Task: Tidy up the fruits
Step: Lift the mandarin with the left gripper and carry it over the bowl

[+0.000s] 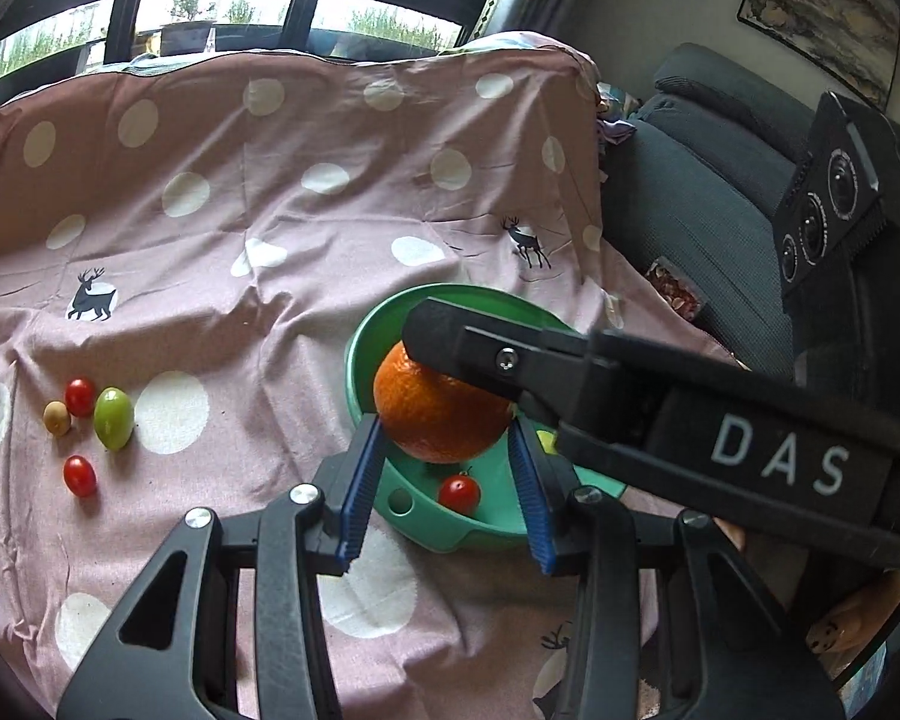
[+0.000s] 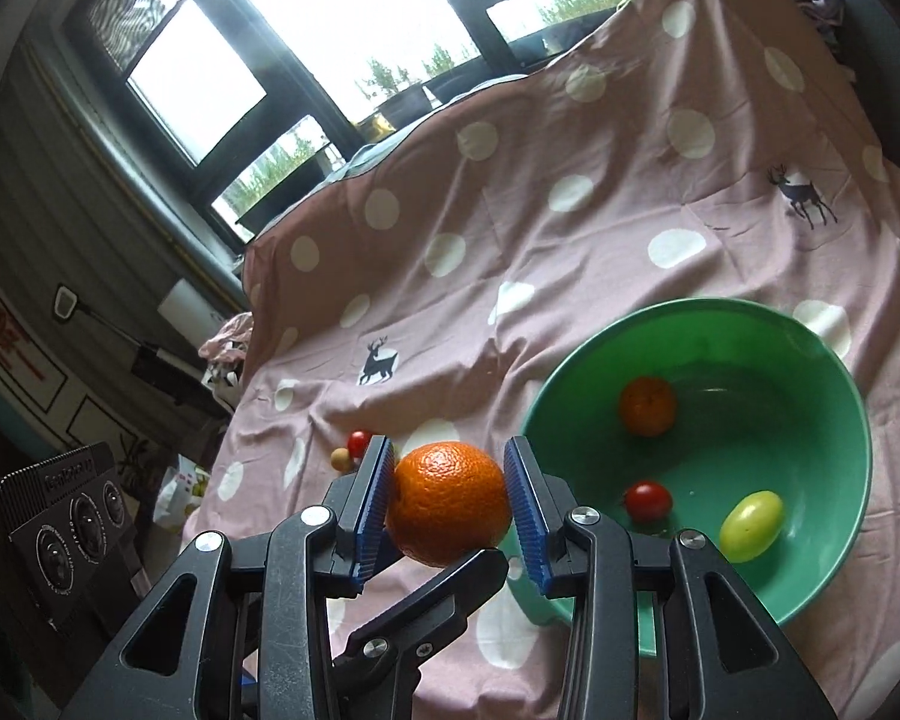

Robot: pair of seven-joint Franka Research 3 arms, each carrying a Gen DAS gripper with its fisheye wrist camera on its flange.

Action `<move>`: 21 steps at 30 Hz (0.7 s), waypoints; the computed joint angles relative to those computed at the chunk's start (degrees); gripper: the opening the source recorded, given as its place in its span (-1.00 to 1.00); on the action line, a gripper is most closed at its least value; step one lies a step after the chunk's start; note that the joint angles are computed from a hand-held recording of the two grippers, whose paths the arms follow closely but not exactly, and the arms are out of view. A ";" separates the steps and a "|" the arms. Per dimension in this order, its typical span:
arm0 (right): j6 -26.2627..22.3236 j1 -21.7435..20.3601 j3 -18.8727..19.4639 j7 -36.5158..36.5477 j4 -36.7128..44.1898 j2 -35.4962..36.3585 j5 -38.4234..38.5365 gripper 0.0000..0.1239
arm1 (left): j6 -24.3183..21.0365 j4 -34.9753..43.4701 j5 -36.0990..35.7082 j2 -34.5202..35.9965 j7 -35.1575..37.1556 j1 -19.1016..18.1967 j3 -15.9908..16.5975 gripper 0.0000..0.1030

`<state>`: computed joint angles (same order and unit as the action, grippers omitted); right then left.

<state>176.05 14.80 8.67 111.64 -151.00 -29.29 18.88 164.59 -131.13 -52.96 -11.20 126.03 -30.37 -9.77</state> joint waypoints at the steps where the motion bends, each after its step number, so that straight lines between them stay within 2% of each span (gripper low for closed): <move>1: 0.02 -0.47 0.08 0.24 -0.17 -0.15 -0.06 -0.33 | -0.17 0.42 -0.18 0.40 0.22 -0.15 -0.02 -0.18; 8: -0.94 -0.30 -2.54 -0.06 -1.43 -0.87 1.33 -0.33 | -2.49 3.58 -0.97 3.73 1.40 0.85 -1.72 -0.18; 12: -2.25 -2.31 -1.77 0.96 -1.53 -0.79 1.04 -0.33 | -4.26 5.41 -0.28 5.67 0.40 2.25 -3.19 -0.18; 17: -2.26 -1.17 -4.16 -0.06 -2.21 -0.81 2.36 -0.33 | -5.52 7.04 -0.33 7.42 0.07 3.59 -4.80 -0.18; 21: -3.44 -2.62 -3.71 0.51 -2.37 -0.89 2.43 -0.32 | -6.72 8.26 0.43 8.80 -0.68 4.46 -5.83 -0.18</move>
<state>172.61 12.18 4.97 112.16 -153.37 -30.18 21.31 157.88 -122.87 -52.53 -2.40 125.35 -25.91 -15.60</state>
